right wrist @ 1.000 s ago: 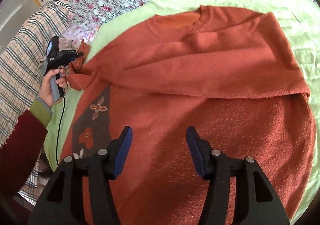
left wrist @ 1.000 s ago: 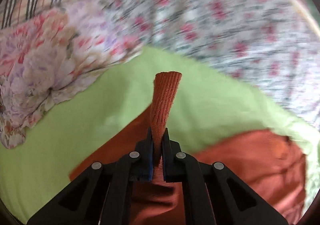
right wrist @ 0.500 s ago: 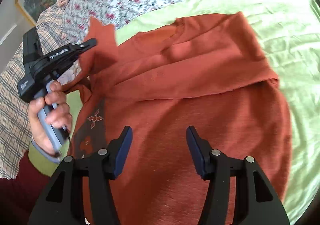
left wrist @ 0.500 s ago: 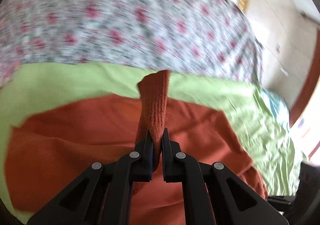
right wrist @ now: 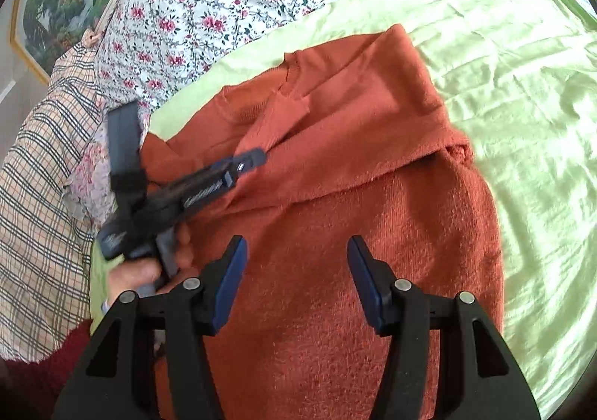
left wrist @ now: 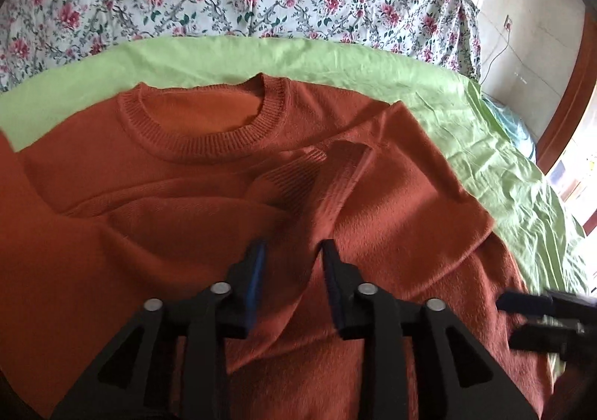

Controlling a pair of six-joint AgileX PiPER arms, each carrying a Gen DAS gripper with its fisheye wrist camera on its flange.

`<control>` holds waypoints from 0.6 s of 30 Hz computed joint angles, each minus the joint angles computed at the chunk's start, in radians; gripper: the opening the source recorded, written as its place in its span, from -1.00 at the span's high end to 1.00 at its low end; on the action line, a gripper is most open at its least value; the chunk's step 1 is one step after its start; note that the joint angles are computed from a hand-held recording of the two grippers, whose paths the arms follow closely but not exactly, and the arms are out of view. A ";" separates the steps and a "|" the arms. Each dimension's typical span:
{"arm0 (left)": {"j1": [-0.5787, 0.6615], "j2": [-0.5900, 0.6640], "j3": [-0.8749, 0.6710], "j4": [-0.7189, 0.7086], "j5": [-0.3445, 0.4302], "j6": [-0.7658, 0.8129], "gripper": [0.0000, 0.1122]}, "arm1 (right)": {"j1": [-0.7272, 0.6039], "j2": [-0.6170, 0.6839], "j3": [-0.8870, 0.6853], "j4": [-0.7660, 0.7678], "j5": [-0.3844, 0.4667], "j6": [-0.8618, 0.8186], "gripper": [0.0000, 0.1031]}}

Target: Fold small clothes

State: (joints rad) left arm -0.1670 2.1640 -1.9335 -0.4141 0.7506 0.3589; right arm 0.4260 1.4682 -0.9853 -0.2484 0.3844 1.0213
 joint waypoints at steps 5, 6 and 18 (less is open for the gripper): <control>0.077 -0.248 0.348 -0.076 -0.126 0.132 0.19 | -0.061 0.056 -0.076 0.100 -0.045 -0.121 -0.11; 0.102 -0.292 0.411 -0.082 -0.149 0.144 0.14 | -0.078 0.081 -0.103 0.157 -0.048 -0.186 -0.11; 0.378 -0.275 0.449 0.215 -0.163 -0.172 0.13 | -0.216 0.422 -0.401 0.668 -0.018 -0.608 -0.10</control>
